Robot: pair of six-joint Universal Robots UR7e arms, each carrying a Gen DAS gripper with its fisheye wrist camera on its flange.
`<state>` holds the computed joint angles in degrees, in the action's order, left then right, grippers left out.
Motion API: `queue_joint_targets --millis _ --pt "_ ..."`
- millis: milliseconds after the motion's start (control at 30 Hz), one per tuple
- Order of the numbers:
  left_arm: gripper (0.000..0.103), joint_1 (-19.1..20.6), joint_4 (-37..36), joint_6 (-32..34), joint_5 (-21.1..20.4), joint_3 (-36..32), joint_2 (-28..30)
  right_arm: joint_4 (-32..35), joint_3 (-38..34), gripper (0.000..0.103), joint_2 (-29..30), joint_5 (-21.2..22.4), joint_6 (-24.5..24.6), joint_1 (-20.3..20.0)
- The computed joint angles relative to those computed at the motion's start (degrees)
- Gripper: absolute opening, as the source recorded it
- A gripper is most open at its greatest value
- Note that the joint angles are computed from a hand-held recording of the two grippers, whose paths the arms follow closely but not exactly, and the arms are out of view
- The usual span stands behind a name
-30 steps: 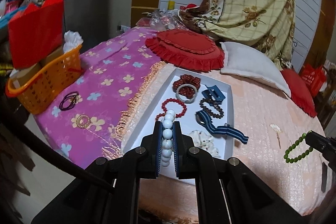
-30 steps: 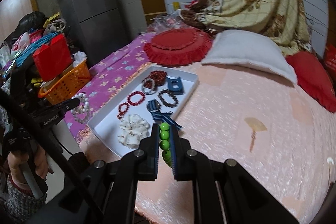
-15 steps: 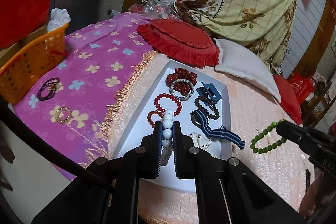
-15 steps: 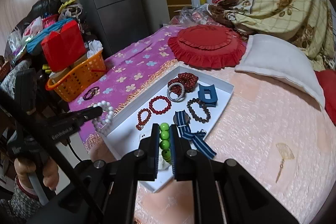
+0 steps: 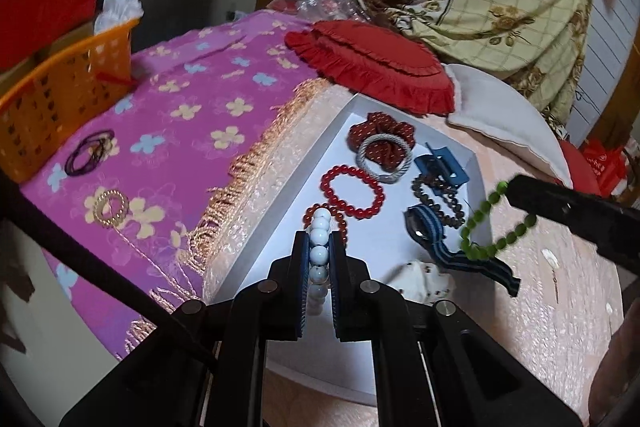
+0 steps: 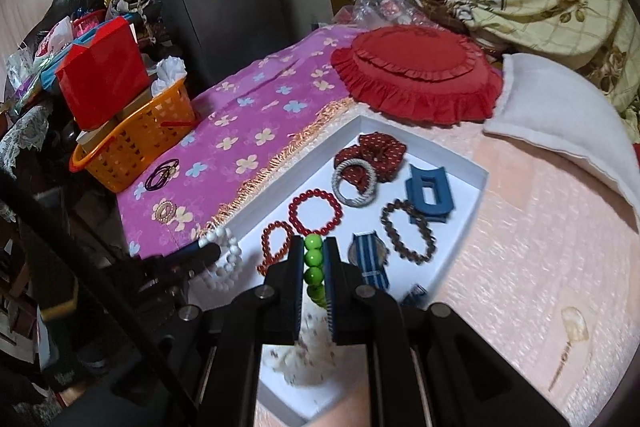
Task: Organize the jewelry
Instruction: 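Lower the green bracelet into the tray with the right gripper while the left releases the white bracelet there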
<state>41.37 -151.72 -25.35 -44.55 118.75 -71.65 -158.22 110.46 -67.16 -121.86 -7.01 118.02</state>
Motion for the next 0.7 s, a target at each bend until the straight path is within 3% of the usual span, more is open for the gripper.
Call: queue_joint_targets --millis 233,500,700 --pt "0.013 2.0 -0.6 -0.3 -1.4 -0.3 1.4 1.5 -5.1 0.009 6.2 0.6 -1.5 -0.9" --pt "0.013 1.9 -1.1 0.2 1.9 0.2 2.7 3.3 -7.8 0.009 10.2 1.0 -1.4 -2.2" --pt "0.013 2.8 -1.8 0.3 1.8 0.3 3.1 4.0 -8.5 0.009 11.7 0.3 -0.6 -3.2"
